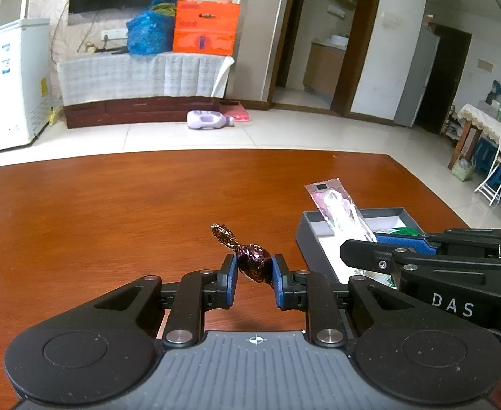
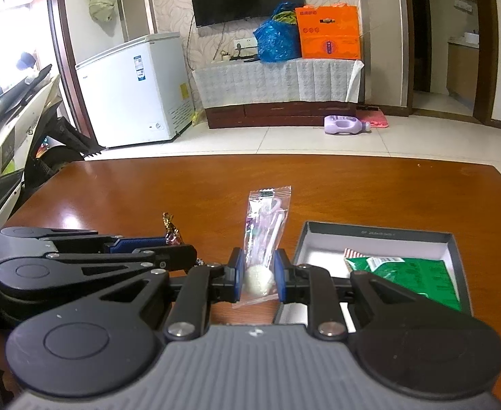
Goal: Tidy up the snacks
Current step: 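Carry the clear packet and chocolate candy over the box with both grippers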
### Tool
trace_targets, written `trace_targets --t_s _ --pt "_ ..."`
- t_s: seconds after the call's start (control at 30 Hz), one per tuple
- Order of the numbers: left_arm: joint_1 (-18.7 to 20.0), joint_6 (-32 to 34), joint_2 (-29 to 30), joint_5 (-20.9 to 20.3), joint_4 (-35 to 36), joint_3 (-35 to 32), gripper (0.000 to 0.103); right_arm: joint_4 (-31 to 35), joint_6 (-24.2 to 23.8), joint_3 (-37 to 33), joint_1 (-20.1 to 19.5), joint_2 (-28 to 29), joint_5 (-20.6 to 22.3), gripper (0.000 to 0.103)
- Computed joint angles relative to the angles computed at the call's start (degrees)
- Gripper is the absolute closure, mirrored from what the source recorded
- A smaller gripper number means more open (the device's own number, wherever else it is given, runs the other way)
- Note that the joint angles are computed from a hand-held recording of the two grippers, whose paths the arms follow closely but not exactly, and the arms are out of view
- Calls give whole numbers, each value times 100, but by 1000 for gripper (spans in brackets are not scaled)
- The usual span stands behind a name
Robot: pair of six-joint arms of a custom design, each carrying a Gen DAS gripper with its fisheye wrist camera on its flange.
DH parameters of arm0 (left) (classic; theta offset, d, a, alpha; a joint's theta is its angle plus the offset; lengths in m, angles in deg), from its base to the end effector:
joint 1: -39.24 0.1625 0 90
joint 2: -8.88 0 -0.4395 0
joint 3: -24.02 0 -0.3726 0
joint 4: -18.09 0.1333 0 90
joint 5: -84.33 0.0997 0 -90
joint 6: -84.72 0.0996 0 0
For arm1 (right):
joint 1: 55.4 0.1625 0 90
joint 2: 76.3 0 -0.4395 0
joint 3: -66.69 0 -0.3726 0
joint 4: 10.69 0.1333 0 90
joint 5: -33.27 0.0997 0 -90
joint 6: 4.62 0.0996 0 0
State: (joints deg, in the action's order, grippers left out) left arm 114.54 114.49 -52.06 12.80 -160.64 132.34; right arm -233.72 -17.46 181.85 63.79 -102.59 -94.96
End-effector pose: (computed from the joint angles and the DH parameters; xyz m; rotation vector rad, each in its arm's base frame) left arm 0.0064 -0.6251 0.2674 0.8327 2.4566 -0.9134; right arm 0.3198 -0.4255 -0.0020 0.5421 -2.3457 1.0748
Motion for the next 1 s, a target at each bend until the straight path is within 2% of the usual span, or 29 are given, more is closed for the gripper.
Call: trace_targets --t_s 1.0 --pt "-244 -15 162 -115 48 141 80 -48 420 398 397 -405 -543 84"
